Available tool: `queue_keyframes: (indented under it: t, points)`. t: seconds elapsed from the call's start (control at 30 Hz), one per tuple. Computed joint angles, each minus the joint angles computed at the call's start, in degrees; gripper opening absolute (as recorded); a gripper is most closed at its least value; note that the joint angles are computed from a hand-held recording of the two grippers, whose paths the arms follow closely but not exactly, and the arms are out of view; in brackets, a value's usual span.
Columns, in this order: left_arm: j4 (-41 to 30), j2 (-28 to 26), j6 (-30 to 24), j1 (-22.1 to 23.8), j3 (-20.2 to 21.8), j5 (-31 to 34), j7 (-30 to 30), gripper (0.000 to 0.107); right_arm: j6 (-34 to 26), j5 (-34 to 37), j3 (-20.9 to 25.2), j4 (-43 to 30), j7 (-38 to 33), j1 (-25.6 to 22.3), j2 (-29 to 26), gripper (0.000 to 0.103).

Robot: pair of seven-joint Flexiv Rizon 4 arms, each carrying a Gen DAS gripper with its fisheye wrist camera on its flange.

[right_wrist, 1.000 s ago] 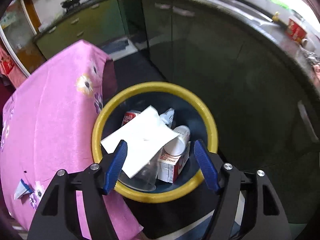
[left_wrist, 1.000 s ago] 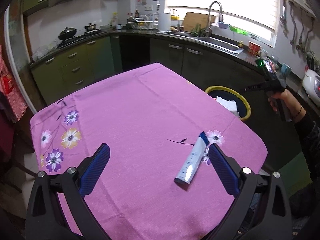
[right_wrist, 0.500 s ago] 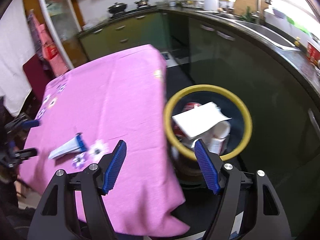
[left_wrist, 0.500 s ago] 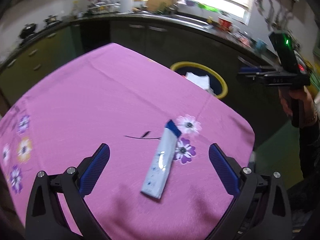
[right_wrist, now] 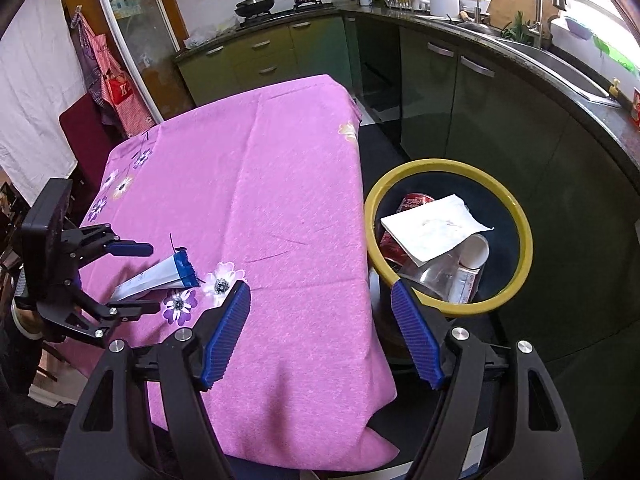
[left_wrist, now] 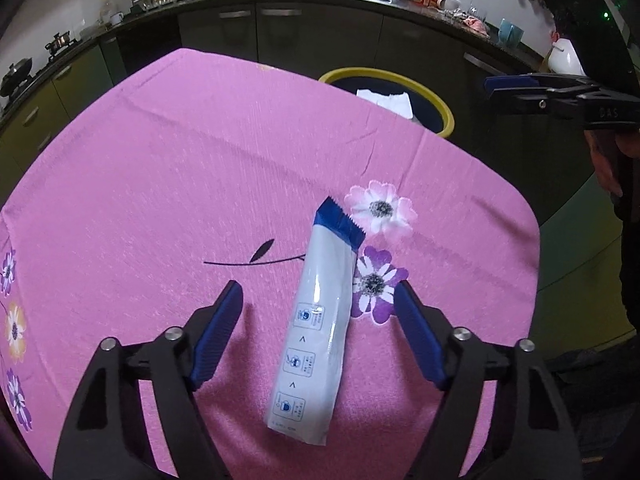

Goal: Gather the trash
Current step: 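Grasp the white-and-blue tube with the left gripper, then carry the tube over the bin and open the left gripper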

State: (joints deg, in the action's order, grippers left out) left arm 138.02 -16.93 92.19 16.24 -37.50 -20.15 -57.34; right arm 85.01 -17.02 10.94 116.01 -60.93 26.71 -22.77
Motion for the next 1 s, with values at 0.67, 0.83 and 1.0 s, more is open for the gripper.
queue_keyframes:
  t: [0.67,0.83,1.0]
  points:
    - [1.20,0.96,-2.00,0.94,-2.19,-7.19,4.44,0.023,-0.18,4.10,3.32,-1.68,-4.70,-1.76,-0.72,0.073]
    - [1.26,2.72,-2.44,1.05,-3.97,-9.99,7.10,0.022,0.23,2.79,1.06,-0.37,-3.34,-0.20,0.34,0.073]
    - [-3.34,3.71,-6.39,-1.61,-2.78,-12.76,10.02,0.022,0.79,0.11,-2.41,2.51,-0.36,1.29,2.31,0.073]
